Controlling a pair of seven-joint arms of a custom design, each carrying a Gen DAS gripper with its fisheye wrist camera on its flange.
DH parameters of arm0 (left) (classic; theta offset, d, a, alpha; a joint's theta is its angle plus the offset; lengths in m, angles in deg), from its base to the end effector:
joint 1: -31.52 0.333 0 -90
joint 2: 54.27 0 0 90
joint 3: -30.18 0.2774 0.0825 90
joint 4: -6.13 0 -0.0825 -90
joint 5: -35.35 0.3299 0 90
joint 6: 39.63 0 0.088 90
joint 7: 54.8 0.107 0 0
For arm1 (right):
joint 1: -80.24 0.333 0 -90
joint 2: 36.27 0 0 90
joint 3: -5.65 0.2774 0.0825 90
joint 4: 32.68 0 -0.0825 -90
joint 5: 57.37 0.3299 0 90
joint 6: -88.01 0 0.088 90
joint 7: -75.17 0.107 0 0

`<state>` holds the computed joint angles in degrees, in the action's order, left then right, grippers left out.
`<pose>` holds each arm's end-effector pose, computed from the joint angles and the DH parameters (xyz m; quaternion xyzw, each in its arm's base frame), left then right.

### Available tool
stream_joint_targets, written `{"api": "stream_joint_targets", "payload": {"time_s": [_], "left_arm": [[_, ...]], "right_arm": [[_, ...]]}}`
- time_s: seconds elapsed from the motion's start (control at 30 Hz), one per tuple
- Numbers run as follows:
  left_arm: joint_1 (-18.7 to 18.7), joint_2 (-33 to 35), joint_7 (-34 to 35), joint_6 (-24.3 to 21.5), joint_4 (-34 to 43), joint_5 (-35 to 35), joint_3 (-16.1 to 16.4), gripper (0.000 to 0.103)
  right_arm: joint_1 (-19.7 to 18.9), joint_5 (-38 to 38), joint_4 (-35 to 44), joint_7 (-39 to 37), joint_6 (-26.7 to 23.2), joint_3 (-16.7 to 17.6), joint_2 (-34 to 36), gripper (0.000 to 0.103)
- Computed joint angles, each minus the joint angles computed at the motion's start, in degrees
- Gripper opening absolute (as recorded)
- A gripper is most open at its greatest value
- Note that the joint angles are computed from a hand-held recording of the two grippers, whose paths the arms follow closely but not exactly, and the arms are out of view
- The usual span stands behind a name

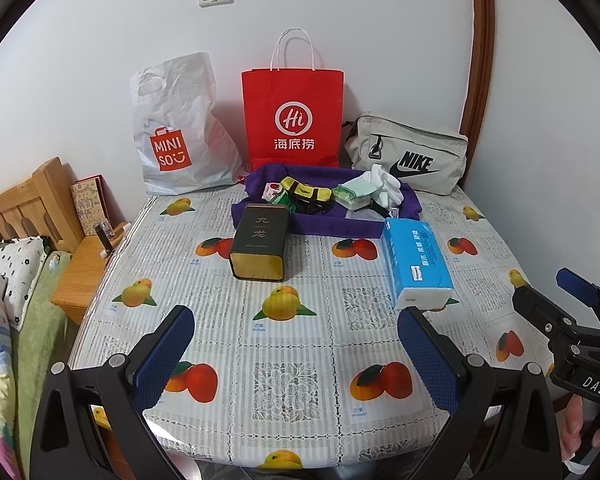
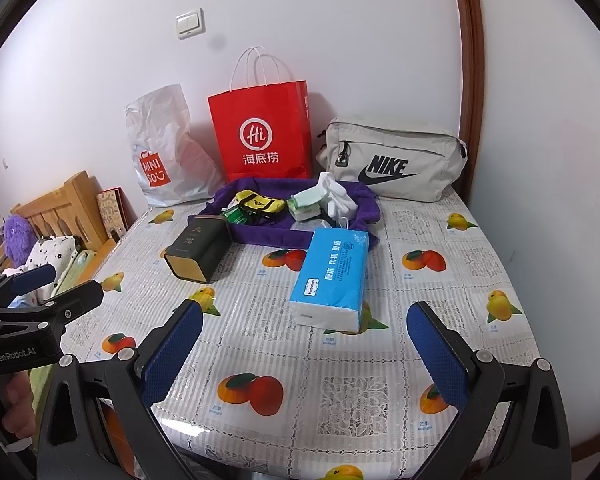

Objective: Organize soft objects

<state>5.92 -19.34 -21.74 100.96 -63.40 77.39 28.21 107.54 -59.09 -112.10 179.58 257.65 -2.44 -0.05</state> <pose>0.6243 -0.3180 0.4763 -0.6746 0.6113 -0.2761 0.3082 0.6516 0.2596 0.4507 -0.6828 0.5696 -0.2506 0.3828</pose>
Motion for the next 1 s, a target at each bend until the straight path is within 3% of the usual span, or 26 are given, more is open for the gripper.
{"api": "stream_joint_targets", "payload": {"time_s": [1.0], "left_arm": [[0.0,-0.2,-0.74,-0.18,-0.31,0.38,0.02,0.103]], "right_arm": [[0.27,-0.12,-0.38,0.01,0.25,-0.18,-0.2,0.101]]}}
